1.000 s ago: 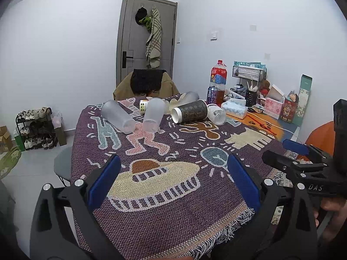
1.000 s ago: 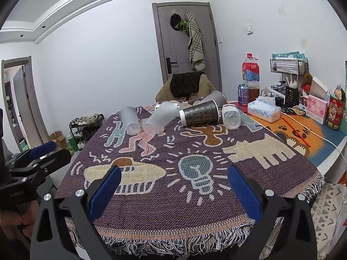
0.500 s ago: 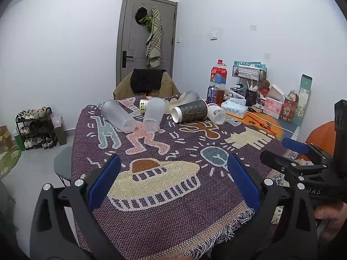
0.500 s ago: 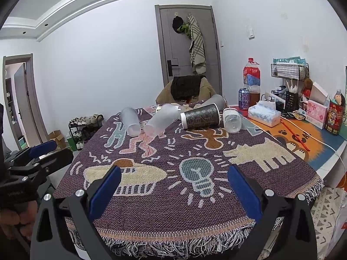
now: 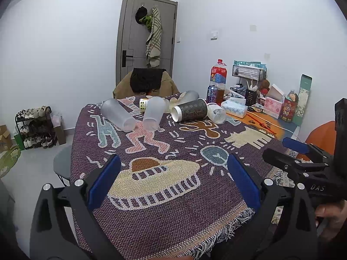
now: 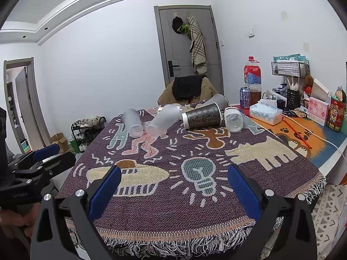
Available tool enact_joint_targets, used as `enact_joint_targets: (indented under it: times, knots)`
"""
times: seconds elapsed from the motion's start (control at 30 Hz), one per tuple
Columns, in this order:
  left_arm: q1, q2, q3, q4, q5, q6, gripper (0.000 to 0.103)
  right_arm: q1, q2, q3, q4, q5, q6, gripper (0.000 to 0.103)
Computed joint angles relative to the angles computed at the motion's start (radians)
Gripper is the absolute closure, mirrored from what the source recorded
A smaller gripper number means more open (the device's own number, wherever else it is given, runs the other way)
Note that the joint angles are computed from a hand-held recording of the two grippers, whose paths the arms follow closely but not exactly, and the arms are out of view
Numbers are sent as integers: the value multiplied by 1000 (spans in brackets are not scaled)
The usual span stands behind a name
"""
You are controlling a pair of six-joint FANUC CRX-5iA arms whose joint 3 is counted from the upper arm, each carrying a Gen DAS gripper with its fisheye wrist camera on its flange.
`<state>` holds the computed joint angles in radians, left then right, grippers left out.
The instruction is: Flip cup upright
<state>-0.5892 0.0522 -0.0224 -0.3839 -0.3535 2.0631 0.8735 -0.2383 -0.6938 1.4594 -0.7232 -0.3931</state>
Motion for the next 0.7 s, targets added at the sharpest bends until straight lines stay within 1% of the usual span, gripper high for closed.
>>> enact_joint_targets:
  times: [0.4, 0.53, 0.7]
  knots:
    - [2, -1, -5, 10, 5, -8, 5, -13, -5, -4, -4, 14, -7, 6]
    - [-5, 6, 9, -18, -8, 23, 5, -25, -2, 1, -19, 32, 2, 6]
    - [4, 33, 31, 24, -11, -23, 5, -54, 8, 20, -52, 67, 38, 6]
